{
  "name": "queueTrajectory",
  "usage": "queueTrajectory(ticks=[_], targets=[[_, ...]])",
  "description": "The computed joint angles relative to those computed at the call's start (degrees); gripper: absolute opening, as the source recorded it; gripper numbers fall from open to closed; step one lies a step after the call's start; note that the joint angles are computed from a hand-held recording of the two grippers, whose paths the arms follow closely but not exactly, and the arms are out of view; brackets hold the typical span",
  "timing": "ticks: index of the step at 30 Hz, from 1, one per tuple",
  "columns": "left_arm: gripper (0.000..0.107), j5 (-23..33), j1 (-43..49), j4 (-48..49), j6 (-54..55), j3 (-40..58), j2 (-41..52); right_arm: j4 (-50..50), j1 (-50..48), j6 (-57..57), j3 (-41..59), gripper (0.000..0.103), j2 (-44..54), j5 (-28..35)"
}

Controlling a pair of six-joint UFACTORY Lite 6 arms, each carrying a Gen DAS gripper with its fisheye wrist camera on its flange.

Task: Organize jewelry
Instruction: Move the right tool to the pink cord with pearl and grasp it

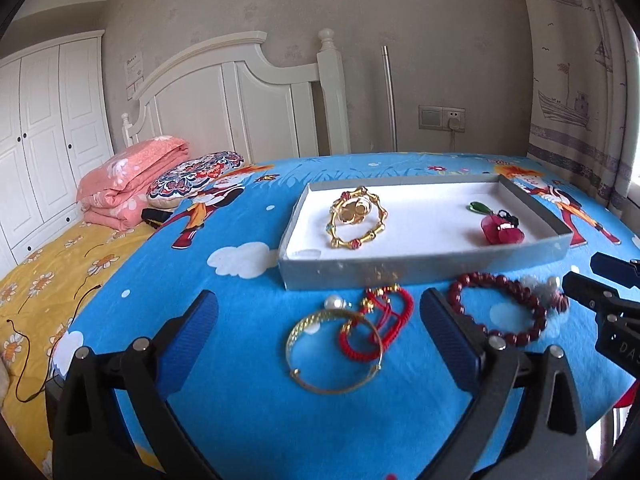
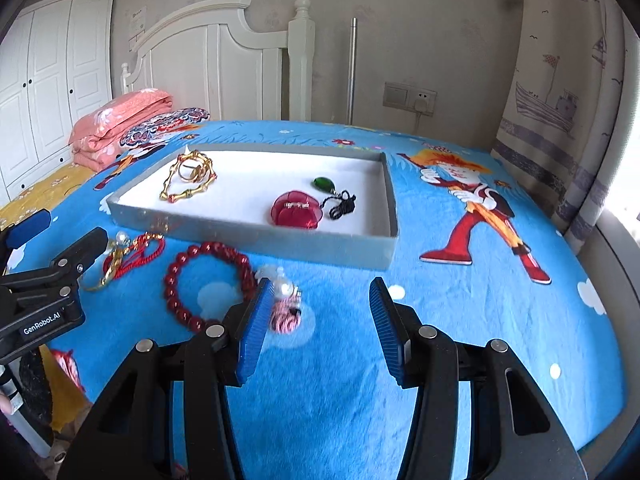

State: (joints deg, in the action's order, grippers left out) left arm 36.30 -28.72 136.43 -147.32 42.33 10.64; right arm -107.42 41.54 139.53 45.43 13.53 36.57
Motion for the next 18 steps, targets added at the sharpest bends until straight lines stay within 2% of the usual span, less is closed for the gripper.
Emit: queueTrajectory(ticks=[3,6,11,18], targets=[[0.098,3.2,-0.9,2.6,-2.8,-5.2,-0.8,-0.6,1.0,1.8,-1.4,0.047,1.5,0.4],[0.098,2.7,-0.1,4.3,-4.2,-6.0,-0.5,-2.3,0.7,4.5,-2.2,0.047,1.6,0.1],[0.098,3.1,0.0,5.5,-5.1,-6.0,0.5,0.4,1.7,1.1,0.2,0.047,3.4,1.2],[0.098,6.0,-1.9,5.0,-4.3,-6.8,1.0,5.5,1.3,-5.4,5.5,0.047,6.2,-0.6]])
